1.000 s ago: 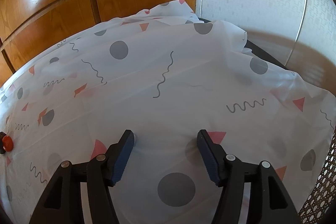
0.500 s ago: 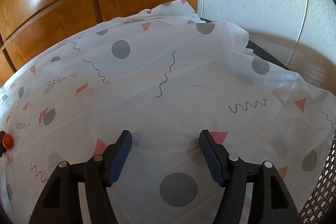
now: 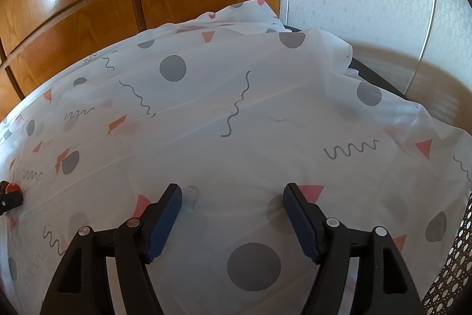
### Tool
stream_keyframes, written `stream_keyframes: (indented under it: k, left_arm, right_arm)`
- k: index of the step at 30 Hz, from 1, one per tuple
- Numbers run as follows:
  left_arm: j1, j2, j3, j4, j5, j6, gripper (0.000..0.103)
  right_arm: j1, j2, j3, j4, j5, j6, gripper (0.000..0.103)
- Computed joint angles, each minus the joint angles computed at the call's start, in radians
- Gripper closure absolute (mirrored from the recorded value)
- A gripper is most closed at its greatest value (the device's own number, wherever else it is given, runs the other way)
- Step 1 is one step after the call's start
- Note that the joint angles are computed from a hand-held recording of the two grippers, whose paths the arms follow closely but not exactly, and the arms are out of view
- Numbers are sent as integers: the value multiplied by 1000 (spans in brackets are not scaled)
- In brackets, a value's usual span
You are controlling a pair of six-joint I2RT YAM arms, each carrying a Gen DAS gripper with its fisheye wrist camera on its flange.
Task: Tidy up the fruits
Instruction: 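Close the left tool on the tomato and lift it, then carry the tomato with the left tool into the tray and release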
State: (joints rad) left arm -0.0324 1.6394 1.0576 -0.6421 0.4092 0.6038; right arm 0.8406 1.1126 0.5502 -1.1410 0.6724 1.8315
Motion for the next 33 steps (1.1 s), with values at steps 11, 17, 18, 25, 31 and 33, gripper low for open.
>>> stream_keyframes:
  k: [11, 17, 18, 25, 31, 33]
  left_arm:
    - [149, -122, -31, -87, 104, -2, 74]
    - [314, -196, 8, -189, 188, 51, 74]
    - [356, -194, 27, -212, 206, 68, 74]
    - [629, -95, 163, -292, 261, 146, 74]
    - [809, 50, 300, -291, 256, 160, 74]
    - [858, 99, 345, -296, 254, 158, 74]
  right_arm:
    - [4, 4, 5, -3, 1, 6, 30]
    - [4, 8, 6, -1, 1, 7, 30]
    - [5, 8, 5, -1, 1, 8, 30]
    - [7, 9, 7, -6, 1, 9, 30]
    - [5, 13, 9, -7, 2, 6, 30]
    - [4, 14, 9, -7, 2, 4, 30]
